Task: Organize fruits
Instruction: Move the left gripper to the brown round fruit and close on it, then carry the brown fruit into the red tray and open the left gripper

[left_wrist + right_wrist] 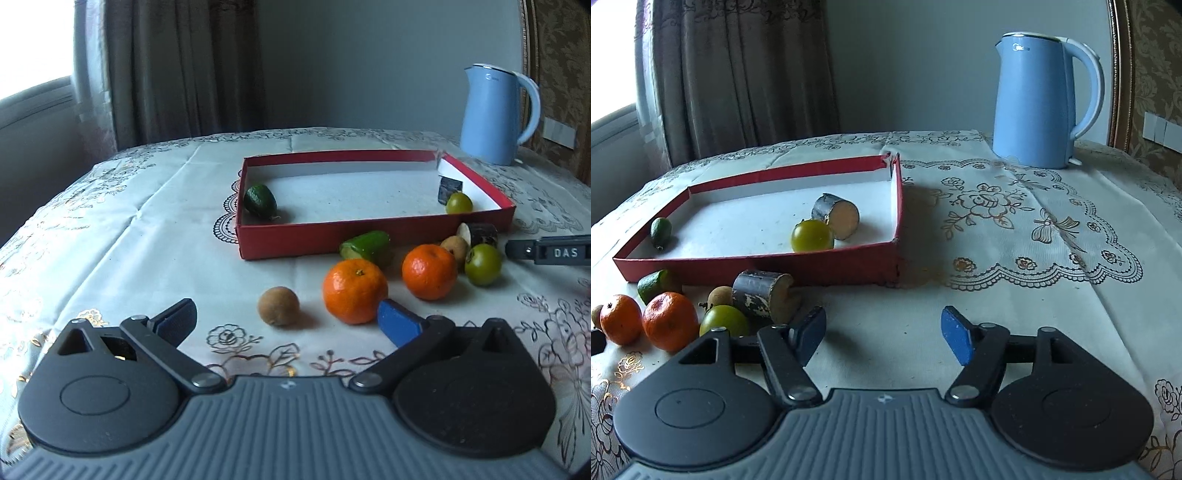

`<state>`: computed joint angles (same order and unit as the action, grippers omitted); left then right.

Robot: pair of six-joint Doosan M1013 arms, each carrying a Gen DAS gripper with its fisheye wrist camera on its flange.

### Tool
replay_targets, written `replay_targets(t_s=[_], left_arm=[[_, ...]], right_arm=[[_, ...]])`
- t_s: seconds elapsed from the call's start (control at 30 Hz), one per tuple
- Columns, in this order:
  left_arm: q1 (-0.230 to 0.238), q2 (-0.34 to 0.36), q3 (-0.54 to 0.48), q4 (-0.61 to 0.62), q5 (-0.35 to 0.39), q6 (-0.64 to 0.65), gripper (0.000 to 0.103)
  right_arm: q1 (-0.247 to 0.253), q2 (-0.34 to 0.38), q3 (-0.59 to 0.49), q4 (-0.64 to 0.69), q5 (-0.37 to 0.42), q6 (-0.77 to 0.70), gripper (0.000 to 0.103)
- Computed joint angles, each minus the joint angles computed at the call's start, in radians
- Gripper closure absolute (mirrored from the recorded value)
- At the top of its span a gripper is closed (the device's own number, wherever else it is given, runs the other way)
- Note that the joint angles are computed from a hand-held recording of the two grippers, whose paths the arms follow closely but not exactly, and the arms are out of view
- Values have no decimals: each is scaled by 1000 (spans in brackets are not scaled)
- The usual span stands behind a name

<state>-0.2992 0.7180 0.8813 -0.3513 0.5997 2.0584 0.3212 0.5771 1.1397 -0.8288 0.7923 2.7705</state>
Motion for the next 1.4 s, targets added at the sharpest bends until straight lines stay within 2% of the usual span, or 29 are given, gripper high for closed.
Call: replay_targets(t_s=[0.13,0.27,0.37,0.43,0.5,0.6,0.7,0.73,0.77,0.83,1.0,1.17,1.33,1.4], left_arm=[[21,8,-24,-34,38,67,0],[24,35,-77,10,66,3,1],[12,55,-107,101,66,-63,11],[6,73,-134,145,89,-90,14],[8,87,-158,132,120,-102,20],[13,88,-156,75,126,-76,37],[14,87,-152,43,124,-51,60],[14,87,-152,32,127,-39,70],[14,87,-154,24,133,-38,75],[12,85,-151,27,134,-54,79],[3,75,-135,64,112,-102,79],[-1,75,-156,43,107,-87,79],[-12,103,-228,35,105,-78,79],[-15,130,-283,34,129,-97,79]], right_arm=[[-1,1,-2,7,-2,-9,30],[0,3,-6,13,2,-21,29],[0,3,-5,14,0,-22,28],[-1,3,-5,15,-1,-24,27],[-1,4,-7,19,0,-30,27],[0,6,-12,20,6,-37,26],[1,8,-14,22,8,-43,25],[1,8,-15,23,9,-45,25],[1,9,-16,23,10,-48,25],[1,10,-18,24,12,-51,25],[2,11,-20,26,15,-58,24],[2,10,-19,27,14,-58,24],[1,10,-19,26,12,-53,24],[1,10,-19,26,13,-54,24]])
